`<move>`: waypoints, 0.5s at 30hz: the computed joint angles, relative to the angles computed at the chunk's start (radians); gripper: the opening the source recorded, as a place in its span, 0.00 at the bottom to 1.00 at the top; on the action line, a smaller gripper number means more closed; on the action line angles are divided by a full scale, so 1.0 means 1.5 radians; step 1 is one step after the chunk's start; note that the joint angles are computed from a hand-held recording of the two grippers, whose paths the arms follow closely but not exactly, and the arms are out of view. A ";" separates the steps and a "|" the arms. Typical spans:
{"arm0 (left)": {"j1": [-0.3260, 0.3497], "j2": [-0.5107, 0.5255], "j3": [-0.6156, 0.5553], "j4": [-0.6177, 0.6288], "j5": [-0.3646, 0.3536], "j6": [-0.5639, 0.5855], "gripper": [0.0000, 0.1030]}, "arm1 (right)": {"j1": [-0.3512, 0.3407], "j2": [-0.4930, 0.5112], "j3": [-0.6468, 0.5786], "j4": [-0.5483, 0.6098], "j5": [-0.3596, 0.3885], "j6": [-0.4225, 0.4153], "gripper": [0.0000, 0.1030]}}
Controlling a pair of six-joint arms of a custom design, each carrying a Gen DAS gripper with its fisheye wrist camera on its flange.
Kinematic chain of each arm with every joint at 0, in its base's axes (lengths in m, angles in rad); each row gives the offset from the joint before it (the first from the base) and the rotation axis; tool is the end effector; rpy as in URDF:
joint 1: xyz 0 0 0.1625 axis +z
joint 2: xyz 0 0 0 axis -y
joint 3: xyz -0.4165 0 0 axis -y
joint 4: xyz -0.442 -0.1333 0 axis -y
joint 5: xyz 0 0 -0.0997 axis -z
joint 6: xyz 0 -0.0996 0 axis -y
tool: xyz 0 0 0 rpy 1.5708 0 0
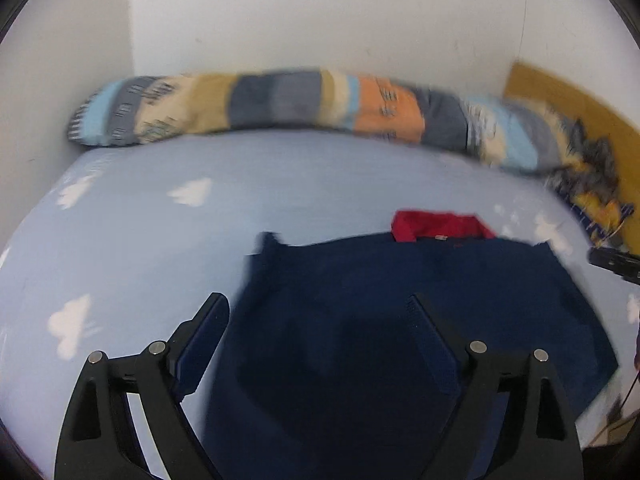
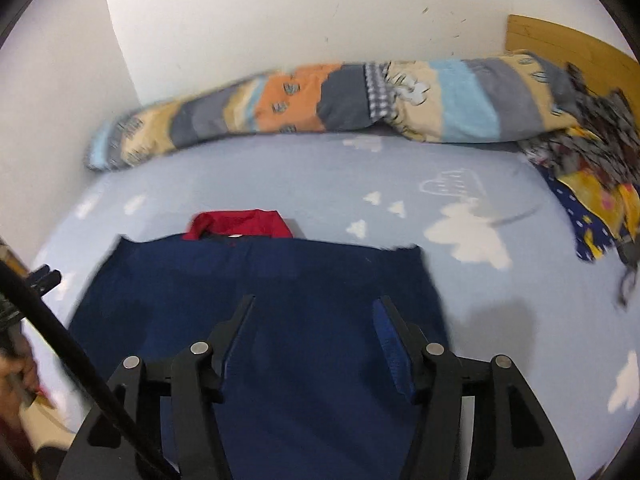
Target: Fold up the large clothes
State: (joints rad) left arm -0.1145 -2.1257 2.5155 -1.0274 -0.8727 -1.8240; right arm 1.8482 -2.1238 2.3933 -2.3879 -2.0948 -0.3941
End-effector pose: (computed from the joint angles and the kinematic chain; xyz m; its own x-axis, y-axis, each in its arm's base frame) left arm -0.2088 -0.1746 0.2230 -0.7230 -0.1100 -0.6821 0.4333 0.6967 -0.5717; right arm 0.1726 -0.3015 0.3775 -0.7450 -0.3029 0.5944 -0.5630 0.7633 -0.3167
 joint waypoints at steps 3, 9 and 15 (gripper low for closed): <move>0.135 0.097 0.014 -0.096 0.063 0.080 0.87 | -0.024 0.119 0.010 -0.094 -0.053 0.001 0.41; 0.268 0.037 0.080 -0.207 0.080 0.121 0.90 | -0.146 0.156 0.027 -0.154 -0.041 -0.006 0.38; 0.164 -0.011 0.068 -0.111 0.039 0.048 0.90 | -0.055 0.103 0.026 -0.065 -0.053 0.006 0.38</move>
